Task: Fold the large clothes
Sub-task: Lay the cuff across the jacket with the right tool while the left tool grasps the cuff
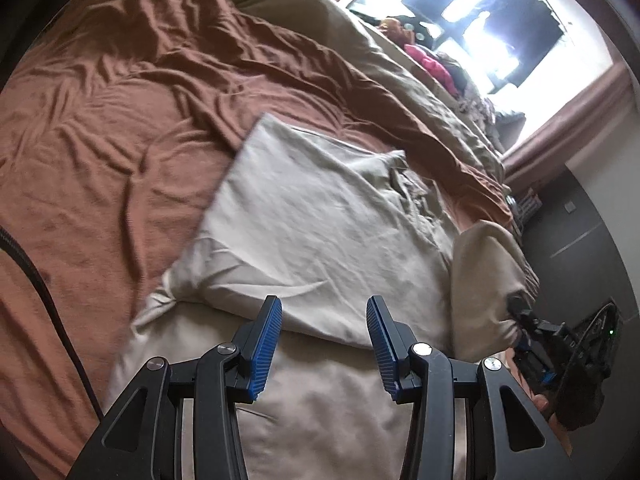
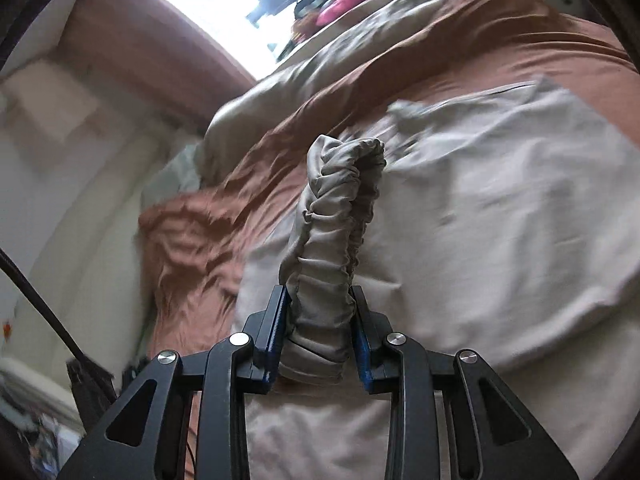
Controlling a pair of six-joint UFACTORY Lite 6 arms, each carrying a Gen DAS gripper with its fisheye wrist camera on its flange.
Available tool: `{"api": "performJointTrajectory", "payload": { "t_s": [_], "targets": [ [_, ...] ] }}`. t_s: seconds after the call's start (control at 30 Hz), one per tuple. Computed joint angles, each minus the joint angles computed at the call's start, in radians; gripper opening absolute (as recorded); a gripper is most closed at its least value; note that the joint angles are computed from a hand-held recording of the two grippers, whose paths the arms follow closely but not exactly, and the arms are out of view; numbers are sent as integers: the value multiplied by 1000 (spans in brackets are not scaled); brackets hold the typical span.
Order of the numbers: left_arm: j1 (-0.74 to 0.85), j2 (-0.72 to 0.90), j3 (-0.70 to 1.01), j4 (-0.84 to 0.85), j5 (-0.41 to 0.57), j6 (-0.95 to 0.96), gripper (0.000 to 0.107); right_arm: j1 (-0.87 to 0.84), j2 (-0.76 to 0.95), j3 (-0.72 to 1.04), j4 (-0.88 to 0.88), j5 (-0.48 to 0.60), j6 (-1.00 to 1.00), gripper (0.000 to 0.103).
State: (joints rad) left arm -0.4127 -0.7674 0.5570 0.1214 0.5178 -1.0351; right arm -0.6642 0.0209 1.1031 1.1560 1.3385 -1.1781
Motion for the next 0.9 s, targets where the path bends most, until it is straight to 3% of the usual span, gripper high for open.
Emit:
{"api": "performJointTrajectory", "payload": {
  "t_s": [0.07,0.13,0.2,0.23,0.27,0.37,0.5,0.67,0.77,0.9],
  "targets": [
    [59,-19,-11,-74,10,97,46,128,48,41,-38,-86,41,30],
    [95,-23,-18,-120,17,159,46,170,117,103,-61,-60,77,32],
    [126,-24,-23,-167,22,211,46,154,178,163,-49,0,89,48],
    [131,-25,-26,-177,21,219,46,135,189,178,-45,1,89,67],
    [127,-19,-26,-180,17,217,48,120,196,182,-32,-3,83,73],
    [52,26,-7,-84,1,107,61,37,270,254,-42,46,101,73],
    [-74,131,42,64,-20,-49,62,-74,367,357,-111,-13,155,73],
    [-192,307,109,198,-69,-205,62,-227,592,612,-164,26,199,73],
    [-231,421,156,236,-93,-250,62,-252,737,781,-170,39,264,72],
    [-265,562,209,269,-105,-300,62,-276,804,841,-168,-4,295,72]
  ]
}}
